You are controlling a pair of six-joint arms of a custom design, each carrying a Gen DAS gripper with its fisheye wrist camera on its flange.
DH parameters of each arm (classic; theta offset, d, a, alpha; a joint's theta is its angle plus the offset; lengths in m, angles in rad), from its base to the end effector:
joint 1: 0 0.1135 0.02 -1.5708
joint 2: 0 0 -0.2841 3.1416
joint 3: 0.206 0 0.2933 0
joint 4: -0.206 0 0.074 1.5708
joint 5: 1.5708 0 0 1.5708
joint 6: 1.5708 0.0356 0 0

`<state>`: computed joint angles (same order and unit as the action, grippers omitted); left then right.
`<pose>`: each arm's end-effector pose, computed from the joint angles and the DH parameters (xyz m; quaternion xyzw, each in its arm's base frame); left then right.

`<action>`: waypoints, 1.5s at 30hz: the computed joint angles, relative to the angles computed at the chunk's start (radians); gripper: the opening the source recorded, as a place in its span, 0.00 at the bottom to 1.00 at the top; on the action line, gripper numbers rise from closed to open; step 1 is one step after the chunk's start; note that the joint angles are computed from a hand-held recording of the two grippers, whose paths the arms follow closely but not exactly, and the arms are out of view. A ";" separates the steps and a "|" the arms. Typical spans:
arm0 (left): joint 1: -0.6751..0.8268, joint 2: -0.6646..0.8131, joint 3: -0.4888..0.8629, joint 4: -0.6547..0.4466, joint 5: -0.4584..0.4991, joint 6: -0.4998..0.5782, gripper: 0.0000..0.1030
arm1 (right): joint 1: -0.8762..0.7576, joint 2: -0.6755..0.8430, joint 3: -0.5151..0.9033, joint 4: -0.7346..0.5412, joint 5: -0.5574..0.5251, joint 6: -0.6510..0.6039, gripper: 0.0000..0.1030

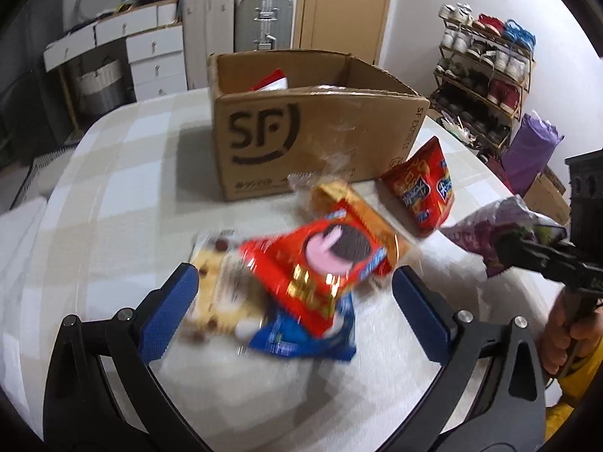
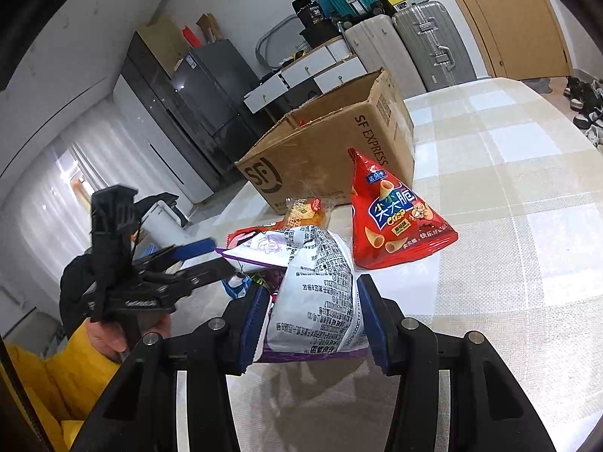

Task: Organize snacks
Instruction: 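Grasp the white-purple bag with the right gripper while the left grasps the red cookie pack, then lift both packs and carry them over the cardboard box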

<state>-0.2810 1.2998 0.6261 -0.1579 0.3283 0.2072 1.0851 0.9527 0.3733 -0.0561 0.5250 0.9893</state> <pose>0.2642 -0.0882 0.1754 0.2796 0.8784 -0.1654 0.3505 0.1151 0.1799 0.1758 0.0756 0.8667 0.2570 0.4209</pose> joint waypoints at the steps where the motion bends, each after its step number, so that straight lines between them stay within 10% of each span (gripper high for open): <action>1: -0.015 0.020 0.012 0.010 -0.008 0.005 1.00 | 0.001 -0.003 -0.002 0.002 0.001 0.001 0.47; 5: -0.046 0.094 0.052 0.028 0.006 0.019 0.96 | -0.001 -0.011 -0.009 0.008 -0.007 0.004 0.47; 15: -0.027 0.115 0.077 -0.026 0.101 0.066 0.42 | -0.005 -0.011 -0.011 0.018 -0.019 0.006 0.47; 34: 0.094 -0.186 0.029 -0.179 0.196 0.057 0.39 | 0.038 -0.059 0.001 -0.018 0.056 0.023 0.47; 45: 0.220 -0.416 0.162 -0.457 0.282 0.046 0.39 | 0.138 -0.029 0.349 -0.280 0.234 -0.158 0.47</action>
<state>-0.0611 0.8836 0.7882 -0.6145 0.6098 0.2535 1.2231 0.9233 0.7223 -0.3359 0.7590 0.8312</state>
